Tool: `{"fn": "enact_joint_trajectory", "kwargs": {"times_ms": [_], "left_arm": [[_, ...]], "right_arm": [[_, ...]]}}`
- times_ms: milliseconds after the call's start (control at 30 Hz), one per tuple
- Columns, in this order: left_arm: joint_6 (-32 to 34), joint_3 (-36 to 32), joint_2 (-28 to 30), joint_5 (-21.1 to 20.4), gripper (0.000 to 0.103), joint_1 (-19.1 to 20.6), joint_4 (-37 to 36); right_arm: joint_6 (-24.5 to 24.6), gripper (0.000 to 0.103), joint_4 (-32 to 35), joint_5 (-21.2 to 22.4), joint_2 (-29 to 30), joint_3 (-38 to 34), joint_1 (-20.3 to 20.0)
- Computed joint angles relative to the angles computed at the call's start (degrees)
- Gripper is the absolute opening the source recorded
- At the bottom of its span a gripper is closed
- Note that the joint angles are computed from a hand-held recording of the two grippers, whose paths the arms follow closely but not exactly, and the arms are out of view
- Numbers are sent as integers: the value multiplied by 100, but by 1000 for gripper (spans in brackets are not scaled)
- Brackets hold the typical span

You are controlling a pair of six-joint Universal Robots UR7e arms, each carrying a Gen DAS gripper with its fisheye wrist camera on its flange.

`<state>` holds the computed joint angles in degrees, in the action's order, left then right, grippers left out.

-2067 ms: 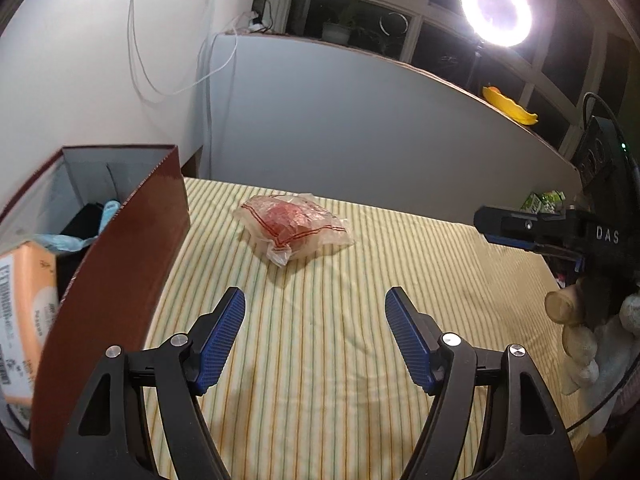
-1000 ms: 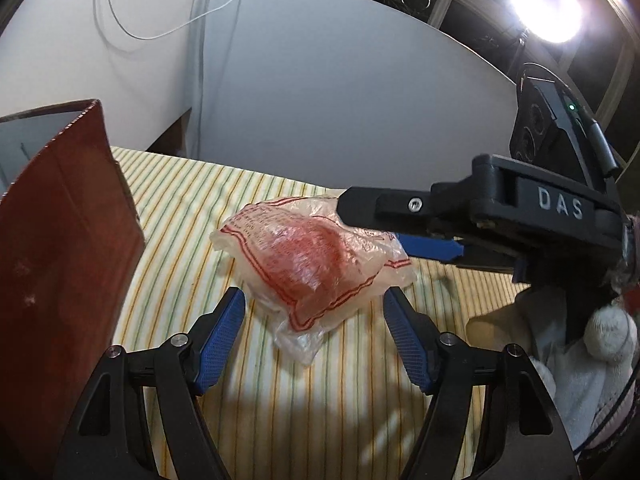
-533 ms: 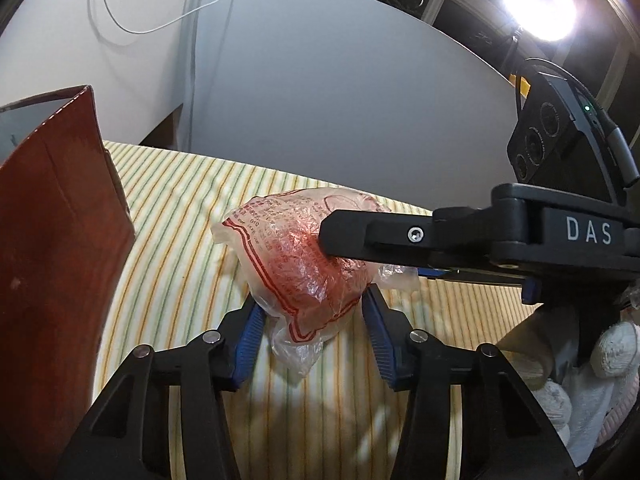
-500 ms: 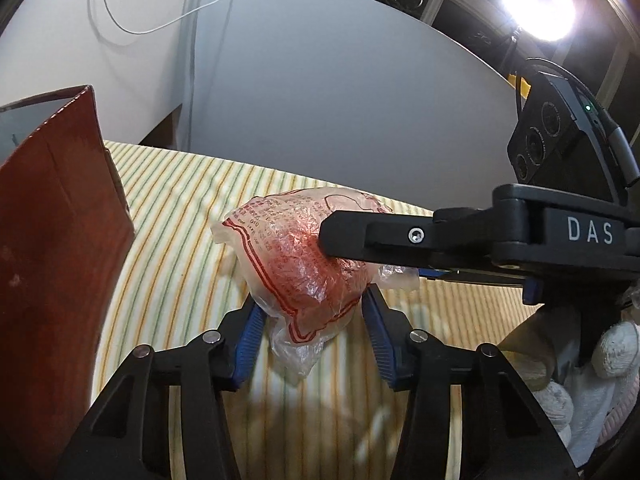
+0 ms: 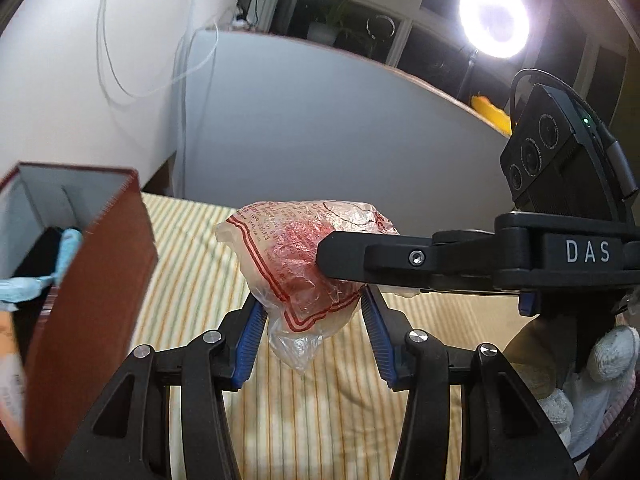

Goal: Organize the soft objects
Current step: 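Carry the clear bag with the left gripper into the red box and release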

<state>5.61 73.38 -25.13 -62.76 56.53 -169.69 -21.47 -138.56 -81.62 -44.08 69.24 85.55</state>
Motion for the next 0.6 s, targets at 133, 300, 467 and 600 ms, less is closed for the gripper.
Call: {"fn": "enact_joint_trajectory", "kwargs": {"times_ms": [133, 300, 467, 600], "left_arm": [[72, 376, -335, 61, 47, -82, -255], [152, 844, -750, 219, 47, -174, -527], [250, 1194, -1190, 448, 47, -237, -609], [459, 1273, -1357, 755, 47, -190, -668]], "right_arm": [[-123, 42, -209, 33, -178, 278, 198], [-276, 42, -338, 15, -283, 464, 445], [-321, 42, -309, 105, -132, 358, 687], [-367, 41, -261, 125, 115, 147, 861]]}}
